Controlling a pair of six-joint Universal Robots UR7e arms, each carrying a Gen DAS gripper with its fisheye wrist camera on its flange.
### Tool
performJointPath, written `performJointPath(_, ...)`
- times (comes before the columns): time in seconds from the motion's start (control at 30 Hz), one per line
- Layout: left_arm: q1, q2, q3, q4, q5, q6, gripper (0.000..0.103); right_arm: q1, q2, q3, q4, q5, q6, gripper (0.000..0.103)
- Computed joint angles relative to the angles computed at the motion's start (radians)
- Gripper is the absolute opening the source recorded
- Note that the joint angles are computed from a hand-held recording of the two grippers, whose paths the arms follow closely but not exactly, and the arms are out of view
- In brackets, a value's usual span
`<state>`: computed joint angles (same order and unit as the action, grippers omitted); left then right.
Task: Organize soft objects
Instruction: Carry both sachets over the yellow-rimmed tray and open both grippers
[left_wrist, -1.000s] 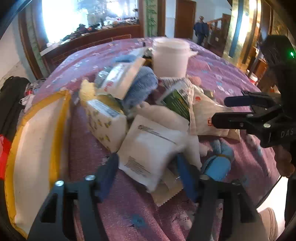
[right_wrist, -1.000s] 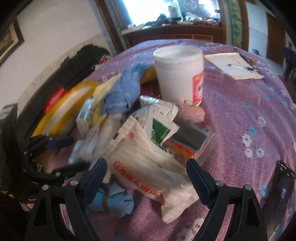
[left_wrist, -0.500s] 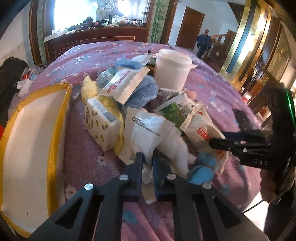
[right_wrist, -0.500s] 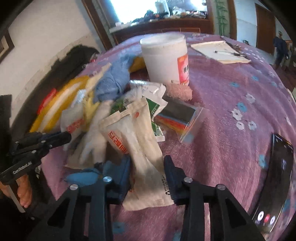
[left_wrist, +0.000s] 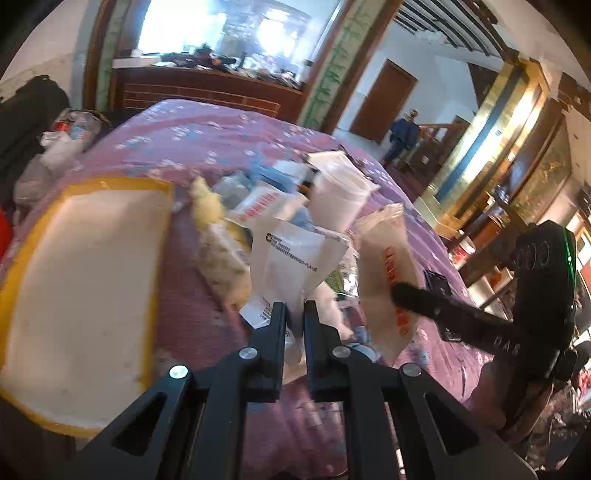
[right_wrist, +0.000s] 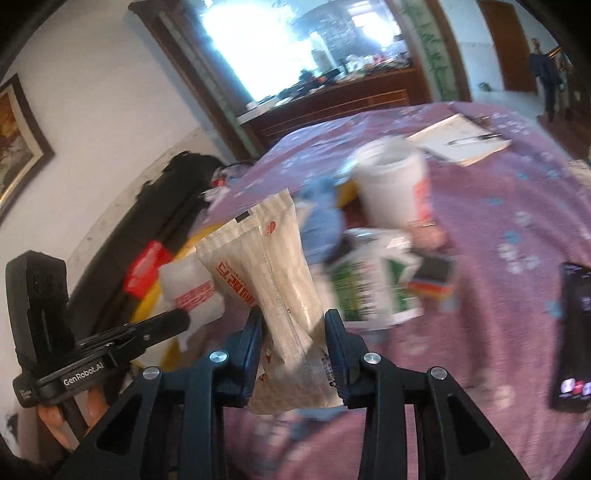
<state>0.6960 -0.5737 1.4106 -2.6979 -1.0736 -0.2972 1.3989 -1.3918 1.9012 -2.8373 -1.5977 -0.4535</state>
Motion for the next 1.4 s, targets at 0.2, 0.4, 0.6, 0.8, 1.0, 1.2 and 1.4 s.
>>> performJointPath(0.2,0.007,-0.098,0.082,-0.024,0.096,-0.034,0.009,0.081,0.110,-0.066,0.060,0.029,0.010,0.037)
performJointPath(0.4,0.045,-0.159,0.115,0.016,0.209,-0.099,0.009,0.148,0.245,-0.161,0.128,0.048,0.005,0.037)
performJointPath(0.6,0.075,-0.182,0.115,0.086,0.273,-0.147,0.009,0.185,0.353,-0.258,0.164,0.036,0.023,0.037)
performJointPath(0.8,0.097,-0.195,0.125,0.183,0.301,-0.177,0.009,0.185,0.412,-0.306,0.178,0.010,0.078,0.037)
performJointPath(1.0,0.123,-0.188,0.109,0.173,0.293,-0.156,0.009,0.208,0.449,-0.321,0.112,-0.051,0.076,0.037)
performJointPath(1.2,0.147,-0.129,-0.003,0.215,0.289,-0.101,0.009,0.215,0.494,-0.387,0.121,-0.076,0.125,0.037)
performJointPath(1.4,0.186,-0.065,-0.117,0.295,0.277,-0.078,0.009,0.216,0.570,-0.483,0.131,-0.125,0.134,0.038)
